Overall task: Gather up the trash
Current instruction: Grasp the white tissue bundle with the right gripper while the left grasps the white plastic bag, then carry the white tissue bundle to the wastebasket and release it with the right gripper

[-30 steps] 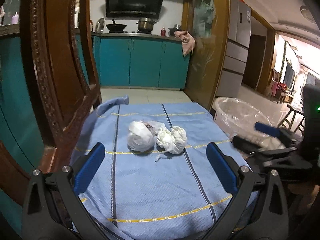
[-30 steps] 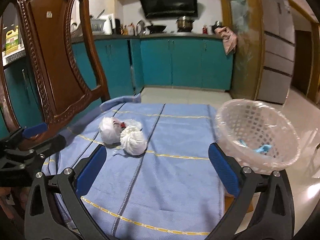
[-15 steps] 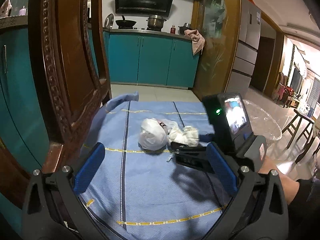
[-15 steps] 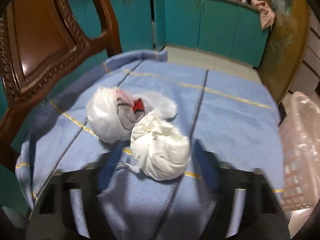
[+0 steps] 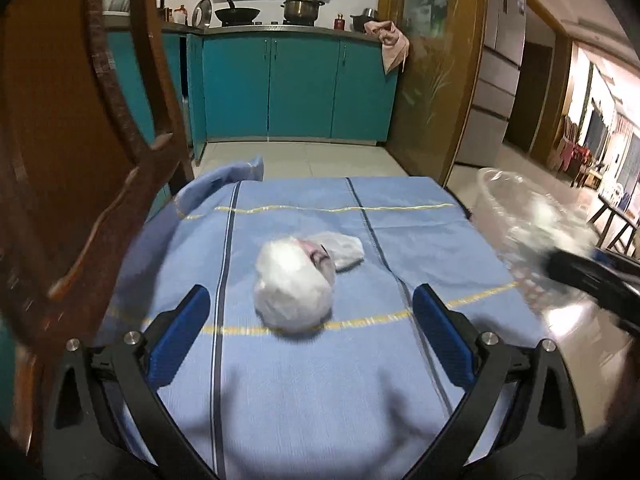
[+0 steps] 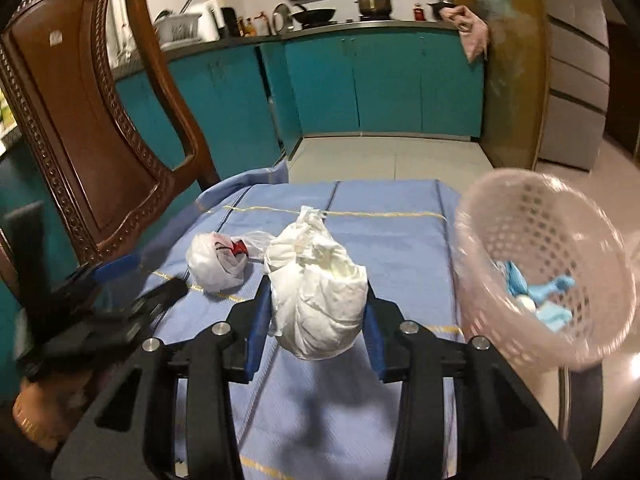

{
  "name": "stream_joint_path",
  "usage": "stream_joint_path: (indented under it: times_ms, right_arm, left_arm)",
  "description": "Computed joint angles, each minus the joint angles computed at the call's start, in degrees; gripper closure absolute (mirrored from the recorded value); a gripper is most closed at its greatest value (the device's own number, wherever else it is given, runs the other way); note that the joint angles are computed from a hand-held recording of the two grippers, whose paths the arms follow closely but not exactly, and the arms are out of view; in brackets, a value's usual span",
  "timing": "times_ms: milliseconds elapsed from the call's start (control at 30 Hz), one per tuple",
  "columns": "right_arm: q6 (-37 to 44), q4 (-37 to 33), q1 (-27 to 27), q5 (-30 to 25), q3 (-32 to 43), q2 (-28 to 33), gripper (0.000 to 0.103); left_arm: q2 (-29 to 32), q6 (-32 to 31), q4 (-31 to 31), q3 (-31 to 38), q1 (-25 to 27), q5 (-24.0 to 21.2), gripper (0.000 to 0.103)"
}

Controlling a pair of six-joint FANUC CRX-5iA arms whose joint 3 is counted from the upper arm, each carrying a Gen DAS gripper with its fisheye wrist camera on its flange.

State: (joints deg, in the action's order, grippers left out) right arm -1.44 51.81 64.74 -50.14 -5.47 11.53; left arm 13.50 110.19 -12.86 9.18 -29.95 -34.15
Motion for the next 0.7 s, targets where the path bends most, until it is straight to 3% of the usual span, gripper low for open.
stream_joint_path:
  times_ms: [133, 167, 200, 300, 367, 467, 567, 700]
  right_arm:
    - [-2.6, 1.5, 0.9, 0.7, -2.0, -1.1, 0.061]
    - [-3.0, 1.8, 1.1, 1.1, -2.3, -1.2, 0.061]
    - [-2.8, 1.7, 1.1, 1.3, -2.3, -1.2, 0.061]
    - [-1.5, 1.3, 1.6, 1.0, -1.6, -0.6, 0.062]
    - [-1.7, 2.0, 1.8, 1.0, -1.8, -0.8, 0.062]
    - [-4.1, 4.6, 1.7, 1.6, -3.2, -1.8, 0.062]
    - [-6.5, 7.4, 2.0, 1.8, -4.4, -2.6, 0.062]
    - [-8.4, 9.4, 2.7, 1.3, -5.5, -3.2, 0.061]
  left_arm:
    - [5.5, -1.5, 1.1, 5.4, 0.8, -3.1, 0.011]
    - [6.8, -2.7, 2.3, 6.4, 1.2, -4.1, 0.023]
    - [8.2, -6.1, 6.0, 6.7, 2.2, -4.7, 0.045]
    - [8.1, -8.5, 9.1, 5.2, 2.8, -3.7, 0.078]
    - [5.2, -9.0, 9.8, 2.4, 2.7, -0.6, 0.084]
    - [-1.9, -8.6, 9.9, -3.6, 1.7, 4.3, 0.085]
    - [-8.0, -3.4, 3.1, -6.6, -0.6, 5.6, 0.085]
    - [-13.7, 10.9, -11.8, -9.2, -5.4, 4.1, 0.085]
